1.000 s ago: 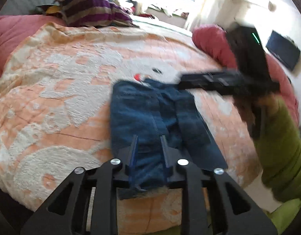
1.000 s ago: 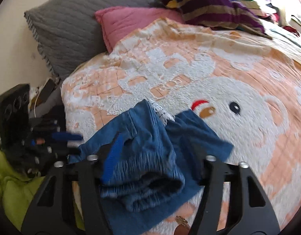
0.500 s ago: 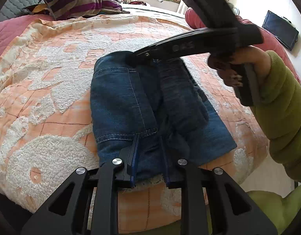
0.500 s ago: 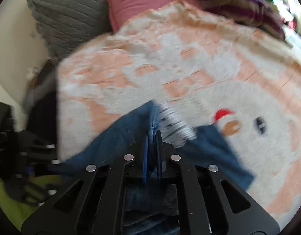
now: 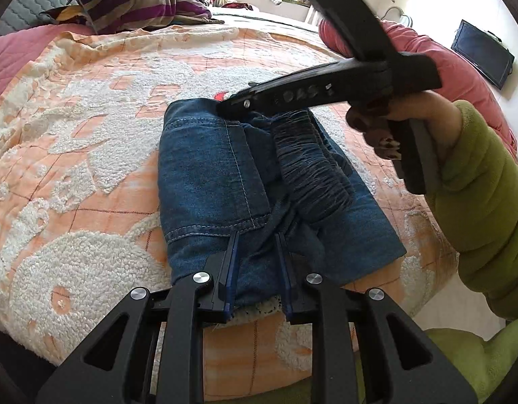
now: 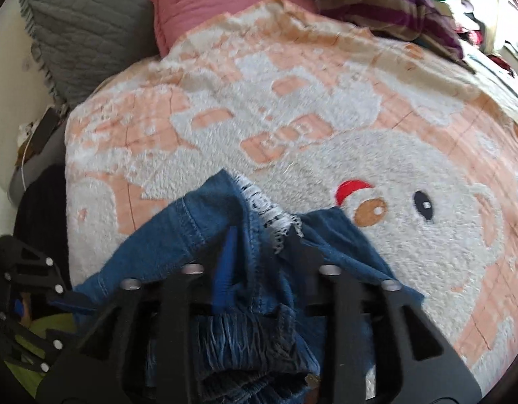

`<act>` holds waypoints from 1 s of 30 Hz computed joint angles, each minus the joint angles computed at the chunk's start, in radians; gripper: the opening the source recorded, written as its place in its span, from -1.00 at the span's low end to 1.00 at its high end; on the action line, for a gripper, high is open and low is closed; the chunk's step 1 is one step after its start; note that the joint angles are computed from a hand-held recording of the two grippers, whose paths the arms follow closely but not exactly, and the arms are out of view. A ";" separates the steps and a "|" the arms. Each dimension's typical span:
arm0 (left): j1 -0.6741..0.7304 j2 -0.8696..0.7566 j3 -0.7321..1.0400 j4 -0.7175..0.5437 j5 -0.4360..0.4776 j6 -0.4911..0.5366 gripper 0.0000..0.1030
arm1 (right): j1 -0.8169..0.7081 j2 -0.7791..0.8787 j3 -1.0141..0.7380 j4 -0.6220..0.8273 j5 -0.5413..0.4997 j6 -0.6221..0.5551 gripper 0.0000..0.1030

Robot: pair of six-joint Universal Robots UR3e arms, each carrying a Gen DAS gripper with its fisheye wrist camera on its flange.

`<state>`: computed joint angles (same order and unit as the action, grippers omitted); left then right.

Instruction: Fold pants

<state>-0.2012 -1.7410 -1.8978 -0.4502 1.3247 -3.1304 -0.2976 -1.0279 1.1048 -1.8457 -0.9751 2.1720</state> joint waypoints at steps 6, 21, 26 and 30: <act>0.003 0.000 0.000 -0.001 0.000 0.004 -0.61 | -0.058 -0.096 0.084 -0.017 0.070 0.002 0.22; 0.018 0.070 -0.031 -0.038 -0.035 0.016 -0.31 | -0.210 -0.259 0.178 0.087 0.200 -0.024 0.63; 0.036 0.126 -0.062 -0.050 -0.061 0.011 -0.19 | -0.264 -0.311 0.221 0.103 0.229 -0.050 0.63; 0.042 0.156 -0.062 -0.056 -0.063 0.007 -0.19 | -0.313 -0.363 0.264 0.130 0.255 -0.090 0.66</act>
